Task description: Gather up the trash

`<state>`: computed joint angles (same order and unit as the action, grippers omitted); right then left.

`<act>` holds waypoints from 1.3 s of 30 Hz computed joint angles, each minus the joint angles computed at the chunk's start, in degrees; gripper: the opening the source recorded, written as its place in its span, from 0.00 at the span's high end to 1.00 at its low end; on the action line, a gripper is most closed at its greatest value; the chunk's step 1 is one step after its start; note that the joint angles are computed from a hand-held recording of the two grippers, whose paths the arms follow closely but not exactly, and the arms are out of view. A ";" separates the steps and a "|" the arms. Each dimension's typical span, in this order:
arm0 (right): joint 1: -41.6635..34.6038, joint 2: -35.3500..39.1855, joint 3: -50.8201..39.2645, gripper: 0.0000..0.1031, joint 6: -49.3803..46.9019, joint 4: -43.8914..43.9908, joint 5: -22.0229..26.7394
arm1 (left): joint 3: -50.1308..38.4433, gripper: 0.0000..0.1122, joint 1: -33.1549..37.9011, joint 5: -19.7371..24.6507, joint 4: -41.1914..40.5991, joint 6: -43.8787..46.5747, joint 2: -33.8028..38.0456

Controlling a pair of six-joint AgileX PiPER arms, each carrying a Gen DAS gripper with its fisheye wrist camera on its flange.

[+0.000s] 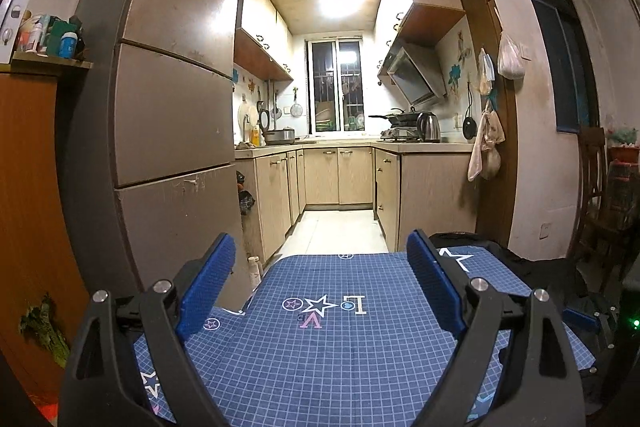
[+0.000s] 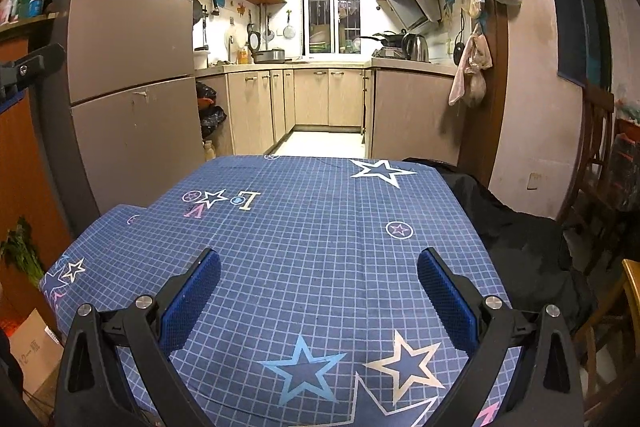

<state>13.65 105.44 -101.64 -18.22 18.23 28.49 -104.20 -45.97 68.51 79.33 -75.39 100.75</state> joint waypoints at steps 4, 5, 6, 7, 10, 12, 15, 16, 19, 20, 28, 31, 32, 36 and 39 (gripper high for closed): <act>-0.18 -0.16 0.60 0.05 -0.29 0.21 -0.31 | -0.16 0.25 -0.01 0.17 0.06 0.01 0.30; -0.11 -0.22 0.73 0.05 -0.13 0.11 -0.44 | -0.19 0.25 0.07 0.06 0.00 -0.01 0.34; -0.11 -0.25 0.82 0.05 -0.19 0.21 -0.52 | -0.34 0.25 0.10 0.06 -0.06 0.06 0.44; -0.15 -0.25 0.76 0.05 -0.24 0.26 -0.42 | -0.29 0.25 0.05 0.13 -0.02 0.14 0.40; -0.16 -0.35 0.95 0.05 -0.15 -0.04 -0.72 | -0.17 0.25 0.01 0.24 -0.10 0.10 0.39; -0.18 -0.33 0.97 0.05 -0.16 -0.05 -0.74 | 0.09 0.25 0.00 0.12 0.14 -0.24 0.36; -0.22 -0.37 1.33 0.05 -0.13 -0.26 -0.87 | -0.13 0.25 0.04 0.27 -0.09 0.00 0.44; -0.08 0.19 0.08 0.05 0.75 -1.14 -0.22 | 0.33 0.25 0.40 -0.22 0.05 -0.17 0.26; 0.13 1.00 -0.98 0.05 1.72 -2.29 0.03 | 0.40 0.25 1.10 -0.65 -1.17 0.01 0.37; 0.07 1.40 -1.59 0.05 1.90 -2.44 0.32 | 0.66 0.25 1.57 -1.23 -1.79 -0.06 0.27; -0.14 5.49 -8.55 0.05 3.88 -5.17 2.68 | 3.06 0.25 4.22 -4.18 -5.36 -0.67 -0.77; -0.19 6.80 -10.69 0.05 4.27 -5.50 3.48 | 3.33 0.25 4.46 -4.39 -5.29 -0.68 -0.70; -0.19 7.19 -11.22 0.05 4.09 -5.48 3.59 | 3.63 0.25 4.62 -4.57 -5.26 -0.75 -0.75; -0.70 10.79 -16.68 0.05 3.48 -5.03 6.24 | 3.46 0.21 7.45 -8.33 -8.50 1.26 -0.65; -2.04 18.62 -30.26 0.05 6.18 -5.99 14.00 | 0.62 0.20 15.63 -18.20 -23.61 11.47 0.56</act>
